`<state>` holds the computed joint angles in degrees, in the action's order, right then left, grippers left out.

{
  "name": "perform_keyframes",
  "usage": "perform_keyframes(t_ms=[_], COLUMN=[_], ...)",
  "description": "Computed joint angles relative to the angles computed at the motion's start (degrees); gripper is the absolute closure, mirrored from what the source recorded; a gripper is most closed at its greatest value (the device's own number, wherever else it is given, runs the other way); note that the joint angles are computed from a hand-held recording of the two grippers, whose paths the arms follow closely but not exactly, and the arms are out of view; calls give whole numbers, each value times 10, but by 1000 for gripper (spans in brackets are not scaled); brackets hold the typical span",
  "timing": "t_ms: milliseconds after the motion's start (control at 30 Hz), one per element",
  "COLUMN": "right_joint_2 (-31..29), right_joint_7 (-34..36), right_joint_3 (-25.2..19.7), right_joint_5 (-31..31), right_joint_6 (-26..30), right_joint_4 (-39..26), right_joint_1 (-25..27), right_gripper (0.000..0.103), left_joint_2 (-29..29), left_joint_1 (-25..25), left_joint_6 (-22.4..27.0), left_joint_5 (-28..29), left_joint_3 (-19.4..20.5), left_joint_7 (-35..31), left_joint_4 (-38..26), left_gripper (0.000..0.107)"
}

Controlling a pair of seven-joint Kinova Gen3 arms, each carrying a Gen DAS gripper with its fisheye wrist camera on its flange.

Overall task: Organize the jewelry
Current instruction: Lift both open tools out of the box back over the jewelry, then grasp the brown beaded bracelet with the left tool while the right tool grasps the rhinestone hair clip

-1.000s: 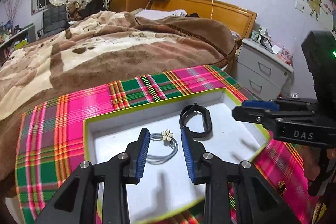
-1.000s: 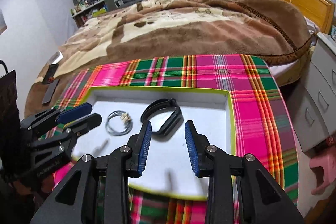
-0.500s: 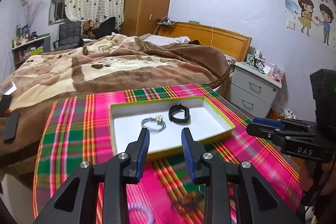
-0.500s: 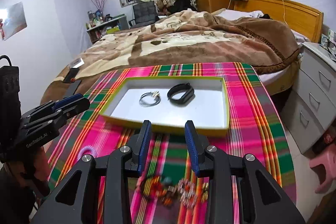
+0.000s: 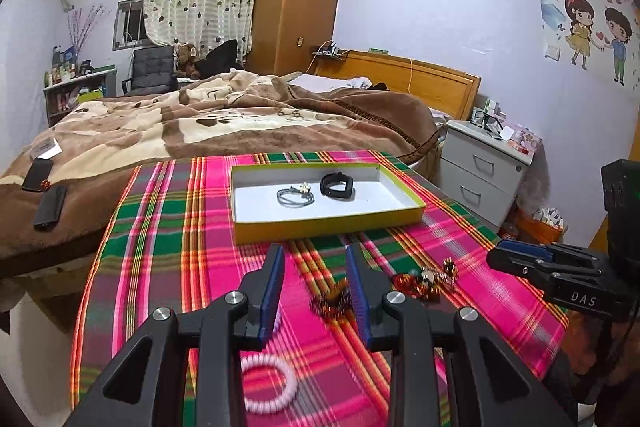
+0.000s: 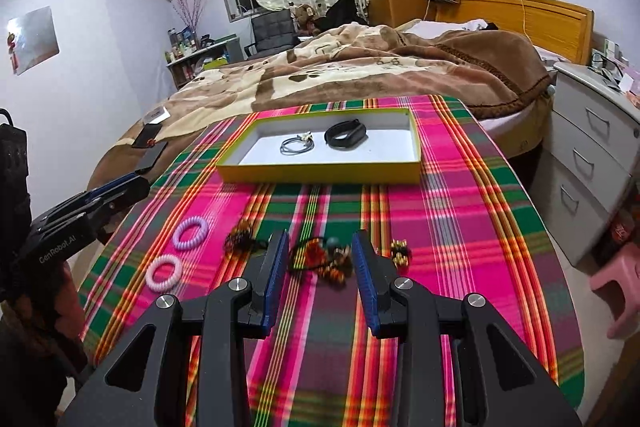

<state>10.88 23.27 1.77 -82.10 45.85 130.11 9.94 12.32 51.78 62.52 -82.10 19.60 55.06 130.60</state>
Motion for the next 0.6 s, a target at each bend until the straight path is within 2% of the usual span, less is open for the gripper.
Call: perform_keyframes(t_ms=[133,400,600], right_joint_2=[-4,-2,2], right_joint_7=[24,41,43], right_joint_3=[9,21,18], right_joint_5=[-6,5,2], right_joint_6=[8,16,10], right_joint_4=[18,36,37], right_joint_1=[12,30,29], right_gripper=[69,69,69], left_joint_2=[14,27,30], left_joint_1=[26,51,54], left_joint_6=[26,22,16], left_joint_5=[22,42,33], left_joint_3=[9,8,2], left_joint_7=[9,16,17], left_joint_4=[-4,-5,-5], left_gripper=[76,76,76])
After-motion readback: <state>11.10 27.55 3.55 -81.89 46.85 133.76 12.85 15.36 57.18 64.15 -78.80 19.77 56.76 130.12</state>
